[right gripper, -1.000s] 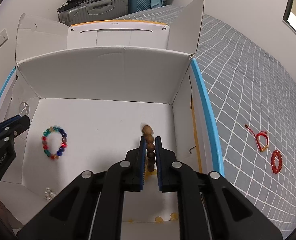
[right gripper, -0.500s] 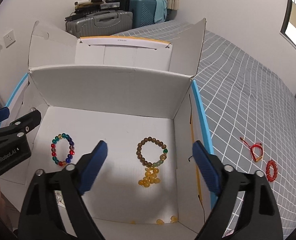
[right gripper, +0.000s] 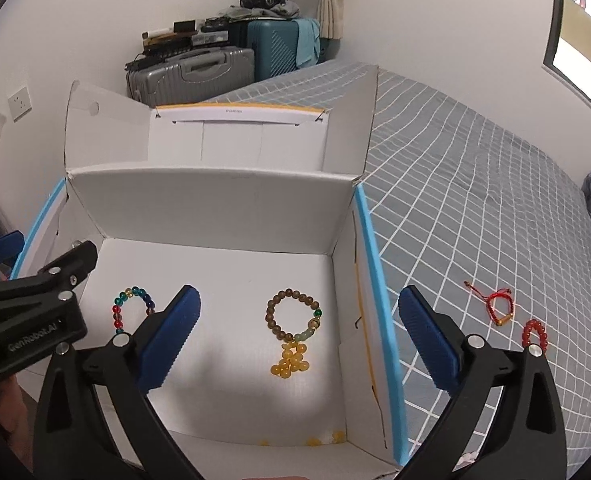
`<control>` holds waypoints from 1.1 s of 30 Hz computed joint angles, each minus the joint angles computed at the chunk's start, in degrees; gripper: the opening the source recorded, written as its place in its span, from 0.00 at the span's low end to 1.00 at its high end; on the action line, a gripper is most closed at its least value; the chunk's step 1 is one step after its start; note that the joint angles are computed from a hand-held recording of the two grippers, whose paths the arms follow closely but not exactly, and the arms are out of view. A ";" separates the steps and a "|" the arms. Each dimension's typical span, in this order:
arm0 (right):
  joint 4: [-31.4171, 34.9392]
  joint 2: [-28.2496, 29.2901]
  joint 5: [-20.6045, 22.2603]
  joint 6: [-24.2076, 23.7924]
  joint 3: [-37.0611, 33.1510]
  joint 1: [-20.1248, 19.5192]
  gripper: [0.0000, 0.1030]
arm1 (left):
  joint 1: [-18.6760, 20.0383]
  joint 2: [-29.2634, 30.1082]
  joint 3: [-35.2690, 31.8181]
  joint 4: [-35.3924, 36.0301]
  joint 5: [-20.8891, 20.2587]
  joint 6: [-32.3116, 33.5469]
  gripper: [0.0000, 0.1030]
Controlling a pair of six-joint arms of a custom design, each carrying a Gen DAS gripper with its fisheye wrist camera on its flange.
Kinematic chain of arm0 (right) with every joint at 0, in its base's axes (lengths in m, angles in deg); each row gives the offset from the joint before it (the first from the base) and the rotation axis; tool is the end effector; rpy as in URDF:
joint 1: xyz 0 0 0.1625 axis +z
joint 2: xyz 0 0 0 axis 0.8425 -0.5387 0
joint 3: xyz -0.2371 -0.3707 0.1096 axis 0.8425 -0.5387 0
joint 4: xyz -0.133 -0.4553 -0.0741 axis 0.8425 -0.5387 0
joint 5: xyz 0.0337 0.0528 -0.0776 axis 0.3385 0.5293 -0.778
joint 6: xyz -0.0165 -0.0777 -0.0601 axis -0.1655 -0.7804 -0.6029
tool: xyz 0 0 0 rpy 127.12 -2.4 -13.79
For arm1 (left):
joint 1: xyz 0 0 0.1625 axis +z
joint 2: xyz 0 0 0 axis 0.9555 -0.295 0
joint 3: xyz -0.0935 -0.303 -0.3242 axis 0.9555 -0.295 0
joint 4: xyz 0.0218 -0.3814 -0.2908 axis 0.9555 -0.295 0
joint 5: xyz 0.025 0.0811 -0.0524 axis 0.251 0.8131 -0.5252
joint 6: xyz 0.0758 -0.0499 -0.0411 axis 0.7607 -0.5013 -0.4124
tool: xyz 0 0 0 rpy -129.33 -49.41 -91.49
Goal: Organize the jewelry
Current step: 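Move both open tools back over the red string bracelet on the bed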
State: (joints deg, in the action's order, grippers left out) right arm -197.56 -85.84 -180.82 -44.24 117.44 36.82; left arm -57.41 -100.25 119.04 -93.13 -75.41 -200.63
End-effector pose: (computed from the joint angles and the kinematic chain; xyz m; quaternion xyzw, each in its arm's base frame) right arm 0.1336 -0.3997 0.2918 0.4150 -0.8421 0.2254 0.2604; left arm -0.3955 -0.3187 0.0258 -0.1597 0.7579 -0.4165 0.4760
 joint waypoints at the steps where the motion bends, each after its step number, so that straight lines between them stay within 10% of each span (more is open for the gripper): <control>1: 0.07 -0.39 0.10 -0.10 0.04 -0.05 0.93 | -0.11 0.16 -0.25 0.21 0.13 -0.06 0.95; 18: 5.23 -12.44 2.53 -0.96 -2.35 -5.90 0.93 | -1.05 5.33 -6.65 -1.80 4.74 5.23 0.95; 33: 14.25 -26.50 11.55 -4.79 -8.37 -27.32 0.93 | -0.31 18.82 -19.57 -16.52 10.06 27.04 0.94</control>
State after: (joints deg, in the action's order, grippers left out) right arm -183.31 -112.34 -169.26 -49.03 109.07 9.50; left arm -57.72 -81.43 99.47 -109.65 -65.35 -173.60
